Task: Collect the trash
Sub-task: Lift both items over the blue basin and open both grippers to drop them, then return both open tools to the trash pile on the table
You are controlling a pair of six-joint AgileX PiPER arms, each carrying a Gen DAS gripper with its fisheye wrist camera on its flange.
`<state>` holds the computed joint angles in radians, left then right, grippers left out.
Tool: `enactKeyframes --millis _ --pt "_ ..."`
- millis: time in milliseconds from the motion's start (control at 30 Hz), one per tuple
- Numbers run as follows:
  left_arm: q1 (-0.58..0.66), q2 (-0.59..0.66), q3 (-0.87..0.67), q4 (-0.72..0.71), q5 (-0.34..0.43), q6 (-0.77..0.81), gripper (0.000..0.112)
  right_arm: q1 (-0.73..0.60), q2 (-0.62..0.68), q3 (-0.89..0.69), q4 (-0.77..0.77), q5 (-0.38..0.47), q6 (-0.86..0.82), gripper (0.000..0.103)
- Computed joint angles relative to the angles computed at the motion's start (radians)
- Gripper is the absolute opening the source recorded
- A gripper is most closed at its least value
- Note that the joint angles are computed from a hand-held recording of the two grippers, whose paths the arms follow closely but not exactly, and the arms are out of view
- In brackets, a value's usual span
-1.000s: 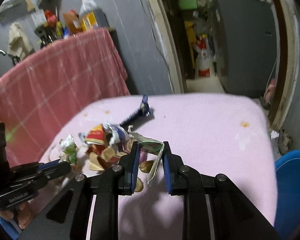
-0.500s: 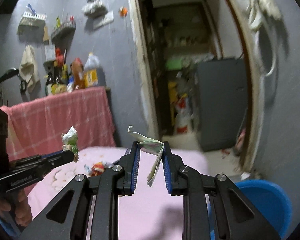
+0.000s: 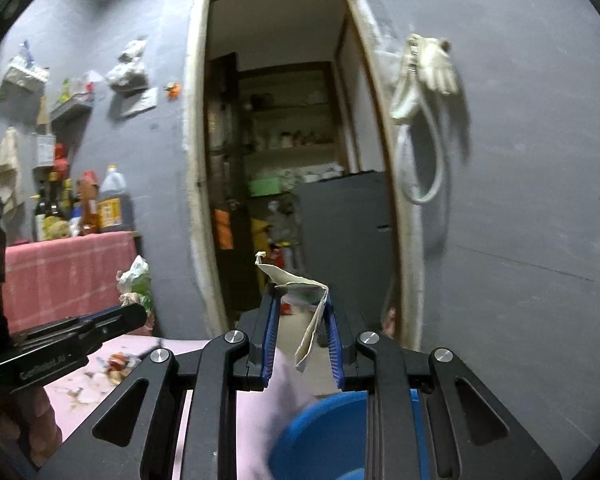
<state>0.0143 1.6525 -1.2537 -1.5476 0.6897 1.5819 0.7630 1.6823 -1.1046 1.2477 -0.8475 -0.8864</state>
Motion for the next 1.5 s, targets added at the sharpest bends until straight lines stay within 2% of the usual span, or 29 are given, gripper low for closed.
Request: enactKeyframes --millis 133,200,367,633,767,967,1067,1233,1333,1400,1500 --pt "-0.093 0.046 -0.051 0.074 -0.049 -0.087 0.009 -0.054 -0.035 0.042 0.051 0.038 0.017 0.02" --pt "-0.118 0.083 -0.097 0.15 -0.039 -0.173 0.009 -0.091 -0.043 0.052 0.089 0.076 0.021 0.02" --pt "-0.16 0.145 -0.16 0.248 -0.047 -0.273 0.009 -0.16 -0.037 0.071 0.148 0.179 0.024 0.02" --pt "-0.207 0.272 -0.282 0.464 -0.021 -0.52 0.009 -0.25 0.001 0.072 0.216 0.331 0.017 0.021" --pt "-0.213 0.333 -0.347 0.53 0.014 -0.62 0.01 -0.299 0.008 0.084 0.198 0.422 0.063 0.021" --pt "-0.228 0.383 -0.41 0.618 0.029 -0.715 0.015 -0.334 0.026 0.063 0.238 0.473 0.032 0.023" --pt "-0.224 0.396 -0.413 0.617 0.034 -0.717 0.024 -0.345 0.027 0.06 0.253 0.488 0.027 0.034" --pt "-0.205 0.373 -0.373 0.568 0.027 -0.693 0.031 -0.349 0.026 0.058 0.261 0.481 0.022 0.034" --pt "-0.181 0.333 -0.323 0.514 -0.007 -0.643 0.04 -0.336 0.016 0.069 0.209 0.445 0.072 0.037" --pt "-0.164 0.296 -0.279 0.462 -0.042 -0.593 0.048 -0.315 0.009 0.073 0.173 0.403 0.105 0.055" --pt "-0.13 0.247 -0.235 0.39 -0.086 -0.525 0.064 -0.278 0.001 0.073 0.133 0.336 0.131 0.064"
